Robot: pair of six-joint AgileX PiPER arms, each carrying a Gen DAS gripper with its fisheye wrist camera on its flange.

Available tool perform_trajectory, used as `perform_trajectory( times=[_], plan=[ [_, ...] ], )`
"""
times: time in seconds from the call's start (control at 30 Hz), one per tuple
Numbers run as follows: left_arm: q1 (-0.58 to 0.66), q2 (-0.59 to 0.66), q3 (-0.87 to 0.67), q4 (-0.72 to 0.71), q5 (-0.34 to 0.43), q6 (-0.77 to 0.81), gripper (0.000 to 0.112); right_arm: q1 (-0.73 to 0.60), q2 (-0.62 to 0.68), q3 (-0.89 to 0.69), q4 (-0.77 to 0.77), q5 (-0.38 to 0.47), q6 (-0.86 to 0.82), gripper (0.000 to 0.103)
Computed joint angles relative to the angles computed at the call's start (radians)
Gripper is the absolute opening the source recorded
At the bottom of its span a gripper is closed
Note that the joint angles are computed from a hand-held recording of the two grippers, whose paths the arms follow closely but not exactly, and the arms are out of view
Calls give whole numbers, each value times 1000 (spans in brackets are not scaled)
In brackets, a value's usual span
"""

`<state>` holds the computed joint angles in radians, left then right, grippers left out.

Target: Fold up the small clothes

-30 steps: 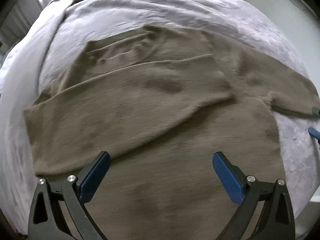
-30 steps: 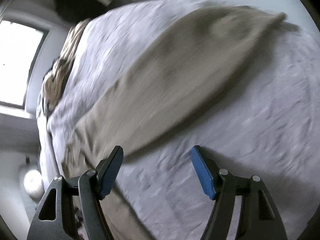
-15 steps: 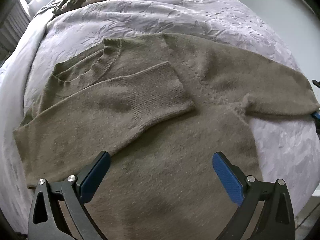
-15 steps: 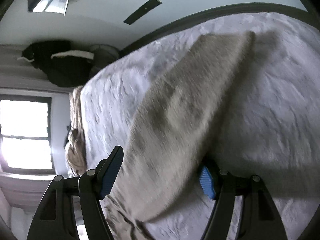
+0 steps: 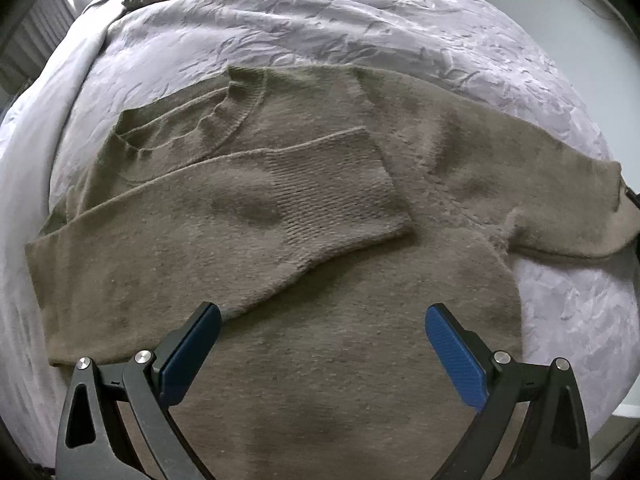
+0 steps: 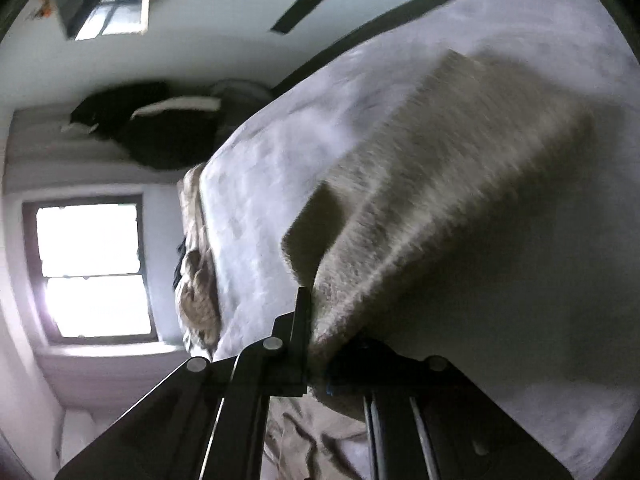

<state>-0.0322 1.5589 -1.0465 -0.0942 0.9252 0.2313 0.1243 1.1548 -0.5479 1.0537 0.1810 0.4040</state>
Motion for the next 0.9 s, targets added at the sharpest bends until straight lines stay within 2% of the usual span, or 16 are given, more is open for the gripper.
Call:
perform_trajectory(
  times=[0.1, 0.27, 0.33, 0.43, 0.53, 0.6, 0.77, 0.9],
  plan=[
    [27, 4, 0, 0, 3, 9, 102, 44, 72, -86, 227, 13, -273, 6],
    [84, 3, -3, -2, 10, 35, 102, 159, 245, -316, 214, 43, -354, 6],
    [118, 10, -10, -8, 14, 52, 102, 216, 329, -434, 123, 61, -306, 6],
    [173, 10, -11, -12, 14, 77, 102, 304, 480, -658, -157, 126, -110, 6],
    [233, 21, -17, -17, 10, 102, 102, 396, 677, -944, -388, 243, 37, 6],
    [275, 41, -37, -19, 13, 113, 102, 451, 783, -1092, -454, 315, 73, 6],
    [382, 40, -37, -19, -5, 151, 102, 569, 1055, -1413, -492, 459, 118, 6],
    [495, 81, -87, -36, -9, 205, 102, 642, 1307, -1784, -664, 733, 306, 10]
  ],
)
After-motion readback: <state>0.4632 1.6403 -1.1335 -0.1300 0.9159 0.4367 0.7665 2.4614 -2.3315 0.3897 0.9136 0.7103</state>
